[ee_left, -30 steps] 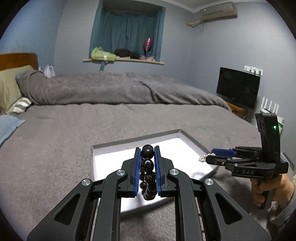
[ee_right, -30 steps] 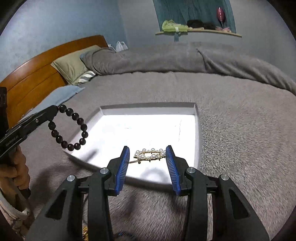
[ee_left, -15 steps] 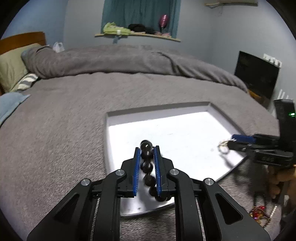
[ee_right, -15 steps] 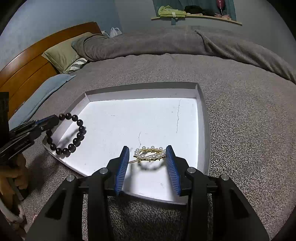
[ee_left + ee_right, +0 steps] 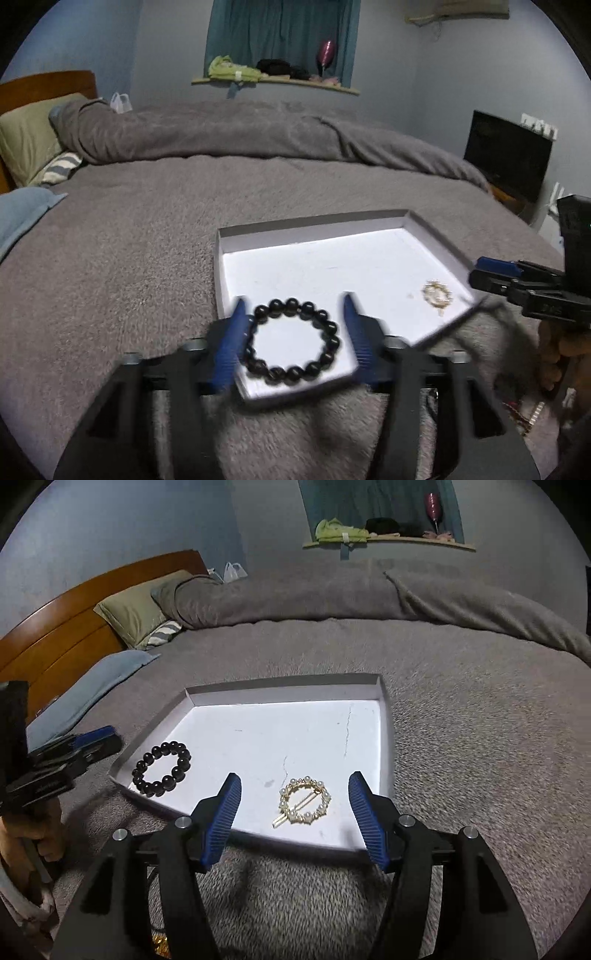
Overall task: Organize jewelry
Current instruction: 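Carry both items into the grey box and open both tools to release, then grasp the black hair tie with the left tool while the right tool grasps the red-tasseled ornament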
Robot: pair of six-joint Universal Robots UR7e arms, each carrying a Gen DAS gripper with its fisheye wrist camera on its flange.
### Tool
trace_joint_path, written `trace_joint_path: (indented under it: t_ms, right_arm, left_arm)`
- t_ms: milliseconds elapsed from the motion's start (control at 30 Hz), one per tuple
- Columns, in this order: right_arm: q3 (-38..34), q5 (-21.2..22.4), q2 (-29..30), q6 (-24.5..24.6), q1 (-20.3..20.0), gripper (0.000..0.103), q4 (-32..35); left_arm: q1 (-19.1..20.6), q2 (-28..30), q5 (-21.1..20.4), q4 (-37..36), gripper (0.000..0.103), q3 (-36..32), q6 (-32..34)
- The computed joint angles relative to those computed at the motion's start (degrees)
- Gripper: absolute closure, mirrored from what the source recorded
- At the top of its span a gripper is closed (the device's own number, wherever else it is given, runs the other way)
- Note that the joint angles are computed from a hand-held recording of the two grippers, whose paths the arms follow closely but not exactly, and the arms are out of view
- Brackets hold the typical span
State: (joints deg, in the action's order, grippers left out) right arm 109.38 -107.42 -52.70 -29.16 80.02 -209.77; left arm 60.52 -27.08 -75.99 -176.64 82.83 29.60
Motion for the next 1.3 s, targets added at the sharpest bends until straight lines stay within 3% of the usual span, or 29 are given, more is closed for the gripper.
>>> trace_joint_path:
  t_ms: [167,333,567,967,1300]
  right_arm:
    - [4.4,-0.5,-1.3,0.0,0.6,0.043,-5.2]
    - [9.0,0.4,-1.1,0.0,1.2,0.043,-15.2]
    - [15.2,0.7,-0.8,-0.5,2.0,0.04,-23.2]
    - [20.1,-0.1,-0.8,-0.4,1.5,0.039,-24.3]
    - [21.2,-2.6,-0.6,-1.1,1.3,0.039,-21.8]
  left_arm:
    - [-0.8,-3.9,-3.0,-2.9,0.036,6.9,1.0]
    - [-1.7,-5.5,-3.8,-9.9,0.036,12.5,1.8]
    - [-1.9,-7.4,-5.1,-9.1,0.036,17.1,2.1]
    - [-3.1,-7.2,-4.9,-4.4,0.037,19.7,2.5]
    - [-4.9,-3.4,-1.1,4.2,0.055,14.7,2.0]
